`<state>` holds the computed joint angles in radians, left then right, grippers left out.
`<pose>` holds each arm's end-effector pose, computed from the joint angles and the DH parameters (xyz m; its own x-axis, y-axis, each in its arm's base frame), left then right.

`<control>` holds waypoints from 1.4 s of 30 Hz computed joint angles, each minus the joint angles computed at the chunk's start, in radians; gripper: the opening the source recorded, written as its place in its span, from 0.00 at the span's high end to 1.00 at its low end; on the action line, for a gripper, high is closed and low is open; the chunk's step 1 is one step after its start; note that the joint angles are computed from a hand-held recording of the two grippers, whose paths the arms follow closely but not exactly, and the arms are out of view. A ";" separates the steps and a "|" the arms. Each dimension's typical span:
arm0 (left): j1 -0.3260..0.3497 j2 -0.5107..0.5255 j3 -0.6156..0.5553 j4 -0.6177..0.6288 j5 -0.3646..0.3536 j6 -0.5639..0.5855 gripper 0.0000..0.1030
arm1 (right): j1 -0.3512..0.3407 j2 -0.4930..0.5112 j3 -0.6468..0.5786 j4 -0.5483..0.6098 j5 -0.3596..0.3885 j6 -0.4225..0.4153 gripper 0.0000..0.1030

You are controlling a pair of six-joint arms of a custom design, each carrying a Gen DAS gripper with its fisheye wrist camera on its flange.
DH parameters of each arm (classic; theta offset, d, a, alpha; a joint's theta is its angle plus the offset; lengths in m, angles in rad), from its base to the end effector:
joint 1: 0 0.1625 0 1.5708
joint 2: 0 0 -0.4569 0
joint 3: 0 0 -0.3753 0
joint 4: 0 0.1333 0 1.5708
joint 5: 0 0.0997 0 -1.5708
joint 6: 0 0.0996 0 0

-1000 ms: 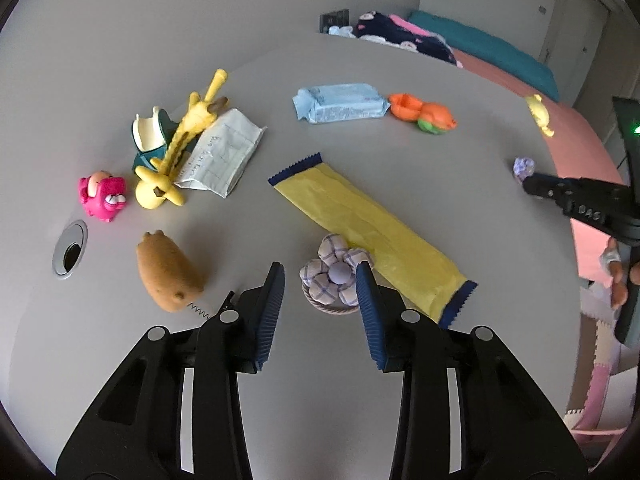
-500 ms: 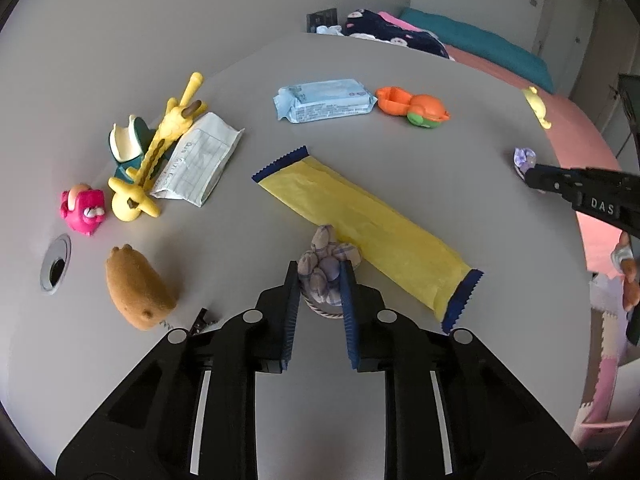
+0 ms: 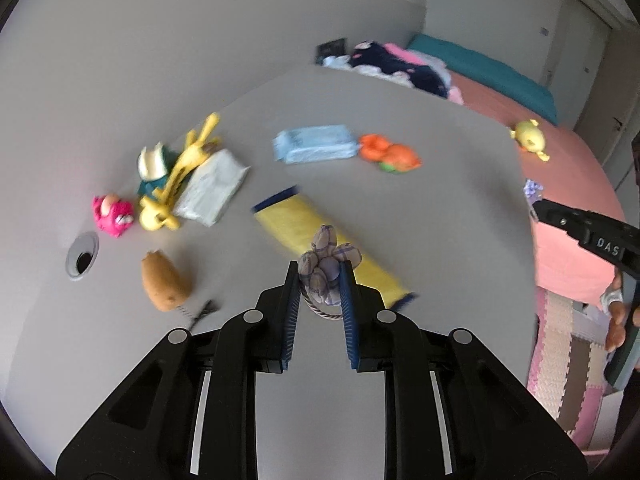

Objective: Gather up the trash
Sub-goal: 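Carry both flower clips to the bin and open both tools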

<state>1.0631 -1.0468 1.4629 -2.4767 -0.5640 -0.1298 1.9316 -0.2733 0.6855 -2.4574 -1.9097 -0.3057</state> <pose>-0.1429 -0.7042 0.4063 -0.7104 -0.1866 -0.6786 0.3399 0.7533 -0.5630 0.4169 -0.8211 0.0974 -0.7981 -0.4325 0.4195 -0.5812 0.7363 -0.3466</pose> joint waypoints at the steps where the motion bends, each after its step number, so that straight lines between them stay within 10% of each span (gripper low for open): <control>1: -0.011 0.012 -0.004 -0.005 -0.005 0.009 0.81 | -0.004 -0.026 0.042 -0.028 0.003 0.000 0.87; 15: -0.089 0.262 -0.181 0.012 -0.149 0.078 0.81 | -0.119 -0.346 0.514 -0.341 -0.052 0.043 0.86; 38: -0.168 0.664 -0.488 0.250 -0.402 0.137 0.79 | -0.342 -0.638 0.893 -0.533 -0.110 0.158 0.86; 40: -0.170 0.677 -0.492 0.259 -0.417 0.143 0.68 | -0.348 -0.634 0.884 -0.514 -0.145 0.189 0.53; 42: -0.176 0.690 -0.494 0.256 -0.391 0.149 0.07 | -0.345 -0.625 0.893 -0.581 -0.202 0.184 0.36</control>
